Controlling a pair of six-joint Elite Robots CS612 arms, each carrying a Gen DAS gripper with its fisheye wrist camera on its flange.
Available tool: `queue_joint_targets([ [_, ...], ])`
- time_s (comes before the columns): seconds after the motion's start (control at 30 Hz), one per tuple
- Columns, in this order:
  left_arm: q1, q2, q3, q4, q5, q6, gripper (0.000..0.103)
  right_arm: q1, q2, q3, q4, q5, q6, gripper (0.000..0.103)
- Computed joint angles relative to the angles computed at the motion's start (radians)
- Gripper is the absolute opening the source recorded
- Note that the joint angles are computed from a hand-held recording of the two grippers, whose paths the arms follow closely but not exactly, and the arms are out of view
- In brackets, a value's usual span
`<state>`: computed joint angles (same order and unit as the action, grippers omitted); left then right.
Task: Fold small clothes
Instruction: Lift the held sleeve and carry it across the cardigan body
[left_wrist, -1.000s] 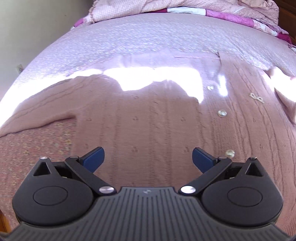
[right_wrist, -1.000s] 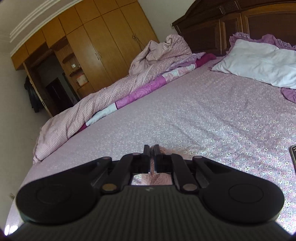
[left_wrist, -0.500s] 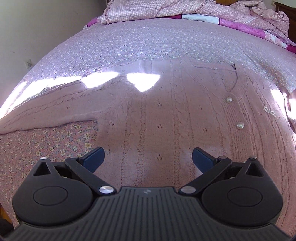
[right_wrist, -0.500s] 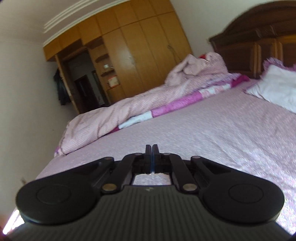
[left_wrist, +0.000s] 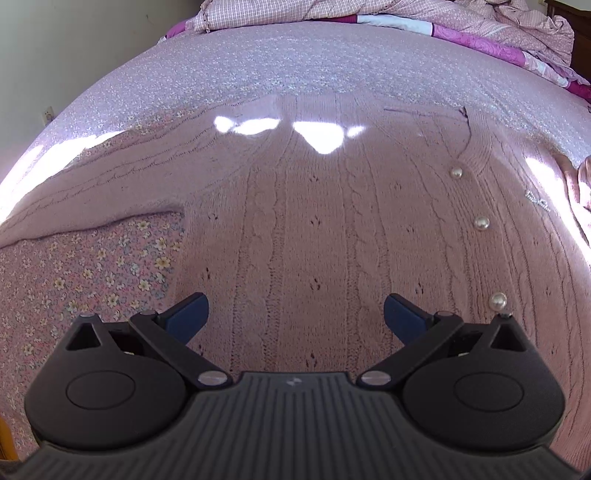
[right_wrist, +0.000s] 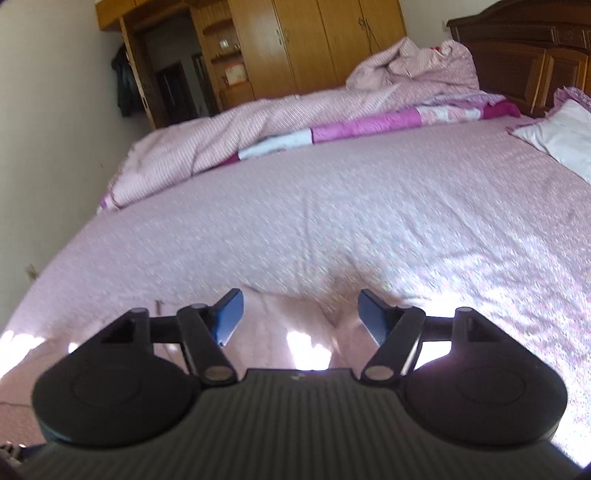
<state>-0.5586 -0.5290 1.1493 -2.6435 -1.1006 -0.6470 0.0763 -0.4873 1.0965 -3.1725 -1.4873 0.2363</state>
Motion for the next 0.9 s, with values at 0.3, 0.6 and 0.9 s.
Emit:
queue_joint_targets([
  [0.3, 0.002, 0.008, -0.006, 0.016, -0.015, -0.009, 0.103, -0.005, 0.060, -0.113, 0.239, -0.077, 0.064, 0.070],
  [0.6, 0.003, 0.007, -0.001, 0.008, -0.019, -0.004, 0.103, -0.020, 0.096, -0.147, 0.254, -0.057, 0.130, 0.012],
  [0.9, 0.003, 0.007, 0.002, 0.001, -0.020, -0.009, 0.103, -0.025, 0.023, -0.037, -0.062, -0.241, 0.222, 0.011],
])
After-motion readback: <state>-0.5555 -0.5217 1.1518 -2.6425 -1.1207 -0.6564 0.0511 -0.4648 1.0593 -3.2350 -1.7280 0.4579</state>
